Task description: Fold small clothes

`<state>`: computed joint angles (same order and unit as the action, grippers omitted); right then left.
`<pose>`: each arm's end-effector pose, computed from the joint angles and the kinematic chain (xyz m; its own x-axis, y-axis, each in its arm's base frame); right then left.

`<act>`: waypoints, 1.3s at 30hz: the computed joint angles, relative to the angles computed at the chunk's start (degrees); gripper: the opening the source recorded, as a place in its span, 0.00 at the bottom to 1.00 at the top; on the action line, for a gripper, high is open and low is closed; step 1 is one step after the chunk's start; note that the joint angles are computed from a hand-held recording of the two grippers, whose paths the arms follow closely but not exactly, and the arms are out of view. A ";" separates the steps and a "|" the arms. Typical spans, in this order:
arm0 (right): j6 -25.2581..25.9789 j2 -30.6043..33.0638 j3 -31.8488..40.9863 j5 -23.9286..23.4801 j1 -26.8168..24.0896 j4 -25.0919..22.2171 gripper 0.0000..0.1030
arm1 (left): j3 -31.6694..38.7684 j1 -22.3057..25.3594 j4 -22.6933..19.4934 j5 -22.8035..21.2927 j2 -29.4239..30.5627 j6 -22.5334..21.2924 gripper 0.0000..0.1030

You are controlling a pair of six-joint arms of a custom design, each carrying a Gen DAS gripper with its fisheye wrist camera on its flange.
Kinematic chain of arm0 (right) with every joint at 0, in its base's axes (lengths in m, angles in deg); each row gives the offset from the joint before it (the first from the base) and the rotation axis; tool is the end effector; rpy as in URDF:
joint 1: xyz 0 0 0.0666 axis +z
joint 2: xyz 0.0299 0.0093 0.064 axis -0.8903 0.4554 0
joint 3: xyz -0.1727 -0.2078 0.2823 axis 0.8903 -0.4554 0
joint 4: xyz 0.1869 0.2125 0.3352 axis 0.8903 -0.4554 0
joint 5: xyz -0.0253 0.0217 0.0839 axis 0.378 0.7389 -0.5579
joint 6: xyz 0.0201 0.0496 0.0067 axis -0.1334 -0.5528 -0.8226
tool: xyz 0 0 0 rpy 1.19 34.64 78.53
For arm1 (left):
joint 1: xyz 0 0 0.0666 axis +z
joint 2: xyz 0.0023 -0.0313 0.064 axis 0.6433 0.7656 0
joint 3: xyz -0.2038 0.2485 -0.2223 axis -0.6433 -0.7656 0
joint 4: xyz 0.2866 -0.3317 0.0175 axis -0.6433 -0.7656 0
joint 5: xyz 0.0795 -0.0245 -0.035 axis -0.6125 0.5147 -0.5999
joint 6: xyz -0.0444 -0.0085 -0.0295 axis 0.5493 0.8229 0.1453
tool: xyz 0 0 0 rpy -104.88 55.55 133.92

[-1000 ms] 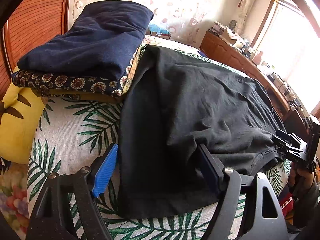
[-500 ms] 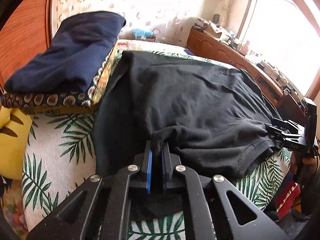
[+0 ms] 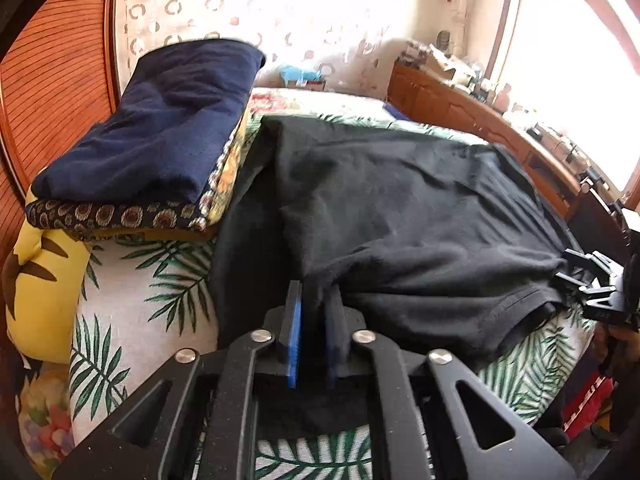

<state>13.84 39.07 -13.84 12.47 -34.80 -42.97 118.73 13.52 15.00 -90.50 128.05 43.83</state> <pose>0.4532 0.2381 0.4291 -0.5577 -0.3161 -0.7675 -0.4215 0.9044 -0.0662 0.4905 -0.2377 0.3831 -0.7340 -0.0922 -0.6728 0.0183 0.9877 -0.1552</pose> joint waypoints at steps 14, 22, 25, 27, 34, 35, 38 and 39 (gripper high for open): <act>0.74 -0.57 -1.04 -0.70 -0.35 1.38 0.82 | -0.34 -0.06 -4.02 -7.88 0.95 -0.16 0.71; 0.89 -0.72 -1.34 -0.89 -0.43 1.94 0.82 | -1.08 1.36 -3.41 -1.79 0.21 1.24 0.66; 0.92 -0.75 -1.45 -0.95 -0.45 2.21 0.82 | -0.63 1.22 -2.75 0.30 0.48 0.03 0.48; 0.97 -0.82 -1.58 -1.03 -0.49 2.40 0.82 | -0.24 1.08 -2.65 1.35 0.72 -0.25 0.35; 1.17 -1.16 -2.22 -1.39 -0.66 3.35 0.82 | 0.40 0.25 0.61 4.29 0.86 -2.13 0.10; 1.21 -1.31 -2.41 -1.56 -0.74 3.48 0.82 | 0.61 -0.17 1.37 4.31 0.65 -2.43 0.10; 1.15 -1.85 -2.74 -1.67 -1.07 3.27 0.82 | 2.87 -1.55 2.54 3.45 0.81 -4.02 0.10; 0.92 -2.29 -2.94 -1.81 -1.41 3.36 0.81 | 4.13 -2.15 3.21 3.32 1.08 -4.73 0.10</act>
<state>14.76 36.78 -16.78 10.65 -36.21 -39.61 122.85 11.37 18.20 -87.17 129.12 39.10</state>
